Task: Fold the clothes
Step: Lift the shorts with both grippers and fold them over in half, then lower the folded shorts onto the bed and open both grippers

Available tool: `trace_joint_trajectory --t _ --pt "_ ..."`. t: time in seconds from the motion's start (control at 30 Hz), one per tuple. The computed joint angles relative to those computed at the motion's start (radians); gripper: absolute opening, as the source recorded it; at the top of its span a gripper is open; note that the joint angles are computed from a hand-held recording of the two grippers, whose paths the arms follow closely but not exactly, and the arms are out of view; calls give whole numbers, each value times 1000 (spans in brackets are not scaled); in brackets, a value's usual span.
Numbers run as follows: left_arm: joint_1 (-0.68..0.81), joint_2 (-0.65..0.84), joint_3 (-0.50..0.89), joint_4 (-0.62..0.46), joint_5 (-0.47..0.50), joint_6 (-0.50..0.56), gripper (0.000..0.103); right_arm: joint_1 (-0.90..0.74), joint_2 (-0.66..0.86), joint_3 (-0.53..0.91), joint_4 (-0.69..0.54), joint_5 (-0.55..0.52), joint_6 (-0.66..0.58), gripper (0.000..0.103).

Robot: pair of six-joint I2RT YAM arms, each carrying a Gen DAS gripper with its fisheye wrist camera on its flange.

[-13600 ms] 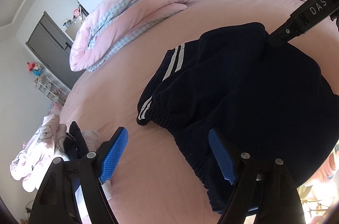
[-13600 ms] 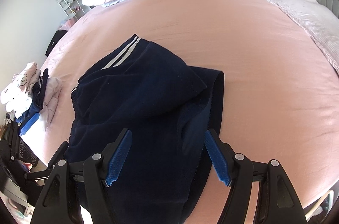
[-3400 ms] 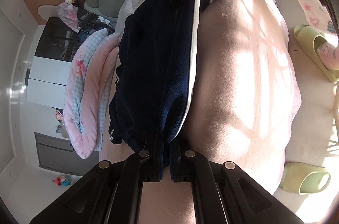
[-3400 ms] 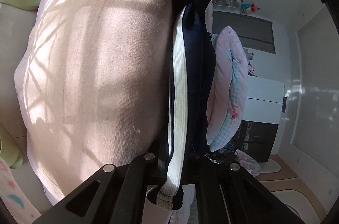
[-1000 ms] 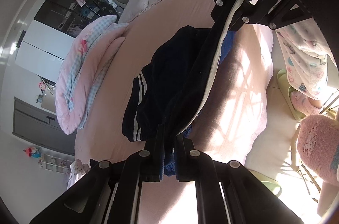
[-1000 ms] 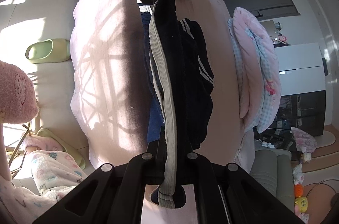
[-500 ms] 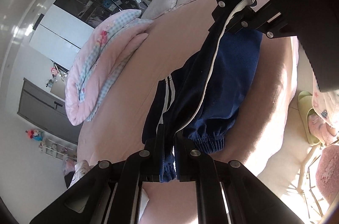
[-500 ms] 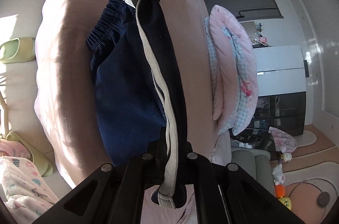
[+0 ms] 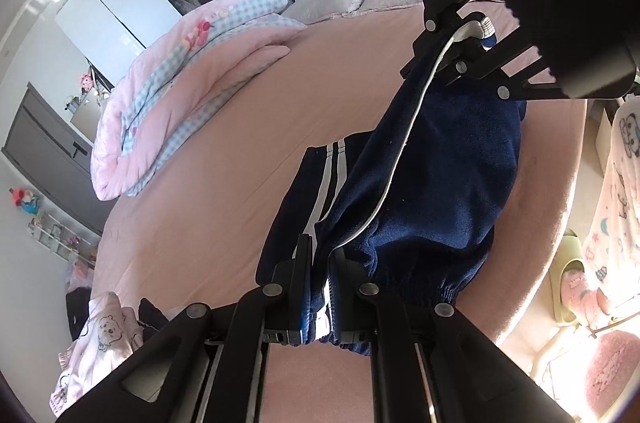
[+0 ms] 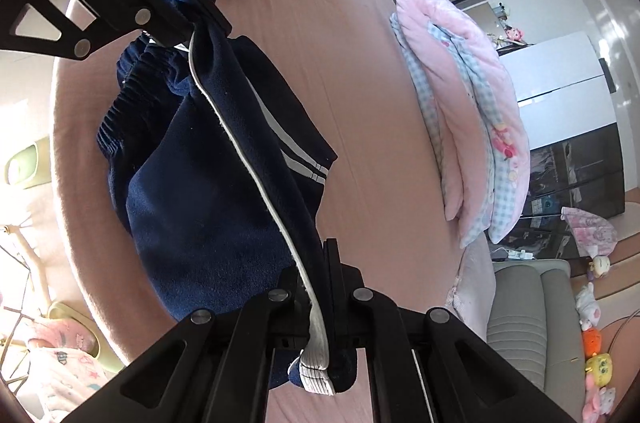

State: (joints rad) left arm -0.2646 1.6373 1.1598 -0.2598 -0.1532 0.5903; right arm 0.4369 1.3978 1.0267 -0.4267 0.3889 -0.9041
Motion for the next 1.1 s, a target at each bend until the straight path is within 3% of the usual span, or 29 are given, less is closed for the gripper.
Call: trace_joint_trajectory --t 0.2,0.43,0.77,1.1 --pt "43 73 88 -47 37 -38 8 4 120 98 13 28 10 3" --pt "86 143 176 -117 84 -69 8 -24 251 280 -125 -53 105 3" --pt "197 327 474 -359 297 -215 8 -64 449 553 -283 -138 217 3" --pt "186 463 637 -463 242 -236 8 -61 619 746 -381 -117 262 3"
